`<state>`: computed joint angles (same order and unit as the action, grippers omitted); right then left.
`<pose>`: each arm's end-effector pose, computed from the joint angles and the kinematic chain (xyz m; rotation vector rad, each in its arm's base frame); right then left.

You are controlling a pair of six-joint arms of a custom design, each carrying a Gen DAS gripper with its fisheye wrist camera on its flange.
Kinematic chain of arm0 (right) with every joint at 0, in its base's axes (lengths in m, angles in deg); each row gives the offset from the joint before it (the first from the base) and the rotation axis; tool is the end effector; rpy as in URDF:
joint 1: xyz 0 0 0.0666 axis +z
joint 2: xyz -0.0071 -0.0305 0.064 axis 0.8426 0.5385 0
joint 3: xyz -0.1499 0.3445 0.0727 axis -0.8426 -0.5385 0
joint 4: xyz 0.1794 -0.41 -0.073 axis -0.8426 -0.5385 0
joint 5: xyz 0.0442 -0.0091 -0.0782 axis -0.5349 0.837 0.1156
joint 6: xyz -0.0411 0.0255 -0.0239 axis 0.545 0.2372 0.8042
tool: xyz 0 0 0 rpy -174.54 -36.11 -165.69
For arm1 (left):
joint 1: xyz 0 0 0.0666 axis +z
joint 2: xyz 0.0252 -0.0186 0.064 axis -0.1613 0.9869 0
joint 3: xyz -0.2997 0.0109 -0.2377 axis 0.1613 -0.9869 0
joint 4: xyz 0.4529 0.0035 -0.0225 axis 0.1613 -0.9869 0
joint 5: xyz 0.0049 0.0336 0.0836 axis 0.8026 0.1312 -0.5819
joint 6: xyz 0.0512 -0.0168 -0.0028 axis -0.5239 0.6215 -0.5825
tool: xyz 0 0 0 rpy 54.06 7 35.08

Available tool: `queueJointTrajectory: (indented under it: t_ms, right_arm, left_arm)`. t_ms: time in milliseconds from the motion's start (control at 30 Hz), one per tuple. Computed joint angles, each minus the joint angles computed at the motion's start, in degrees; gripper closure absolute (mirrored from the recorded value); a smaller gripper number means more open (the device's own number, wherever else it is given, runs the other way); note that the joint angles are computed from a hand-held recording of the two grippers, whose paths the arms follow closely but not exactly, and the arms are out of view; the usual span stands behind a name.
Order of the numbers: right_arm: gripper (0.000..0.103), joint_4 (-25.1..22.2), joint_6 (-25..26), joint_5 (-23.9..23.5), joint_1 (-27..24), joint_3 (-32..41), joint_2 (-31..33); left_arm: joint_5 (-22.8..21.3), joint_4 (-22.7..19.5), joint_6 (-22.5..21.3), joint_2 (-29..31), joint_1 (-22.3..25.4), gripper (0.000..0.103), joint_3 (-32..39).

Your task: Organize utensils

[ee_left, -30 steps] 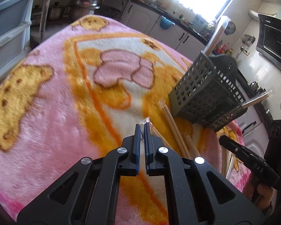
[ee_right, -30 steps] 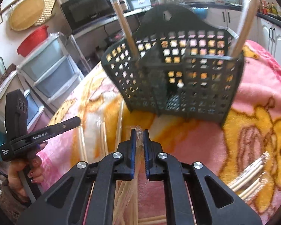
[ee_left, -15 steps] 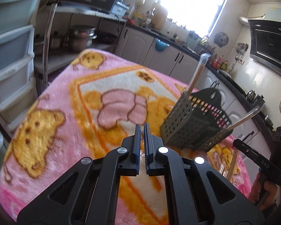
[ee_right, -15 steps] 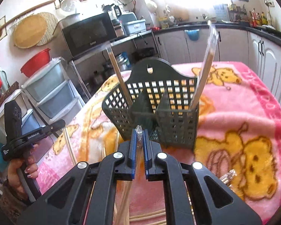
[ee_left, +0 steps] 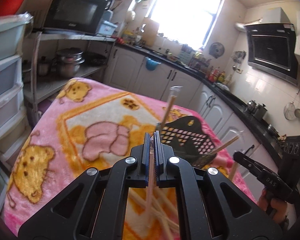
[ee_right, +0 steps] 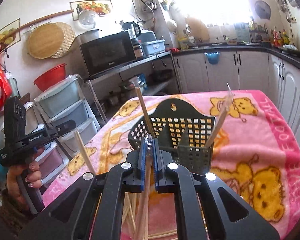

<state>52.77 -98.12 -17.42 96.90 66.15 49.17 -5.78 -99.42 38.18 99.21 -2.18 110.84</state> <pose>0.2965 0.2290 0.4692 -0.0227 2.0373 0.4035 0.3622 0.0223 0.4708 0.2373 2.0660 -0.6544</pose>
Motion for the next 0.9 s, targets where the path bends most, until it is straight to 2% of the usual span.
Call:
queueJointTrajectory:
  t_ms: [433, 900]
  right_arm:
    - [0.096, 1.1, 2.7, 5.3, 0.3, -0.2, -3.4]
    - [0.096, 2.2, 3.8, 7.3, -0.1, -0.6, -5.7]
  left_arm:
    - [0.5, 1.0, 0.4, -1.8, -6.2, 0.101, 1.9]
    - [-0.3, 1.8, 0.9, -1.5, -12.7, 0.101, 3.8]
